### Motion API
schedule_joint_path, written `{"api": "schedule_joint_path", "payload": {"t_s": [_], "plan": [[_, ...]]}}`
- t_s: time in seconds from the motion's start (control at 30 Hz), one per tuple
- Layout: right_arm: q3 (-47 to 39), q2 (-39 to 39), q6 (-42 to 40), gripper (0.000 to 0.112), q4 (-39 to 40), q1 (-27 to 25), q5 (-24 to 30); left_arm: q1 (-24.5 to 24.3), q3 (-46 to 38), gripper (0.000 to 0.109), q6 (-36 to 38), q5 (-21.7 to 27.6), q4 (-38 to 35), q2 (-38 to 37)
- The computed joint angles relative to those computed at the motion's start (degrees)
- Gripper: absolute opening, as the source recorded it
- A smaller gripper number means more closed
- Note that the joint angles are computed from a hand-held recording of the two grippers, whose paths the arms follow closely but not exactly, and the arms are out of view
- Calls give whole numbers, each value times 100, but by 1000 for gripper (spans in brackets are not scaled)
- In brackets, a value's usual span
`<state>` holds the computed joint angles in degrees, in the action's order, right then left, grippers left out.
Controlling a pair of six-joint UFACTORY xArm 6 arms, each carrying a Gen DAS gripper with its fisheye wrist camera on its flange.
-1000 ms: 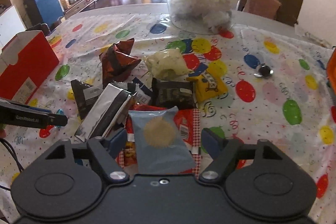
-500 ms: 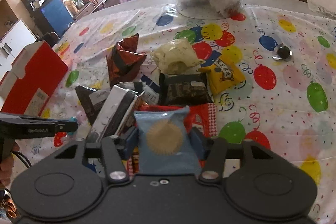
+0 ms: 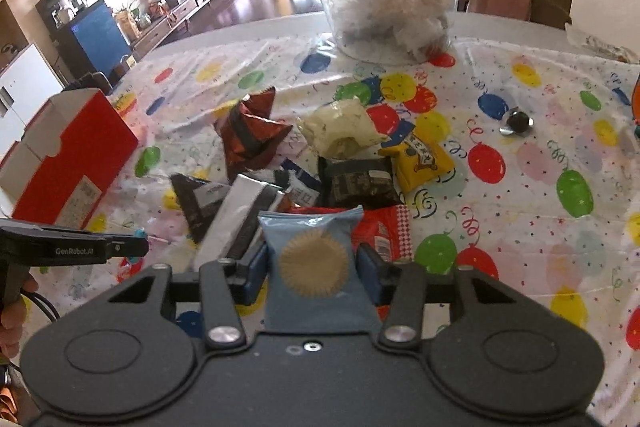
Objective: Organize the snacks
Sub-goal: 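Carry both snacks over the cardboard box and open both tools to drop them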
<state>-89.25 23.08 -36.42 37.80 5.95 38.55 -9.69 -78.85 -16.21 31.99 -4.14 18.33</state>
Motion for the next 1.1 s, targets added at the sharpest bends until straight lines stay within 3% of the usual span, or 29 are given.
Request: {"api": "schedule_joint_path", "payload": {"t_s": [0.33,0.53,0.83,1.1], "plan": [[542,-730,579,48,-324,386,-326,167,696,11,208,-178,193,-960],[573,-921,946,48,-420,762,-416,436,973,11,764,-179,26,-1477],[129,-755,1369,48,-675,1546,-613,1042,1186,11,1778,-84,-653,-1971],[-806,-142,1883,47,-1119,2175,-612,1747,1104,11,2375,98,-1019,-2112]]}}
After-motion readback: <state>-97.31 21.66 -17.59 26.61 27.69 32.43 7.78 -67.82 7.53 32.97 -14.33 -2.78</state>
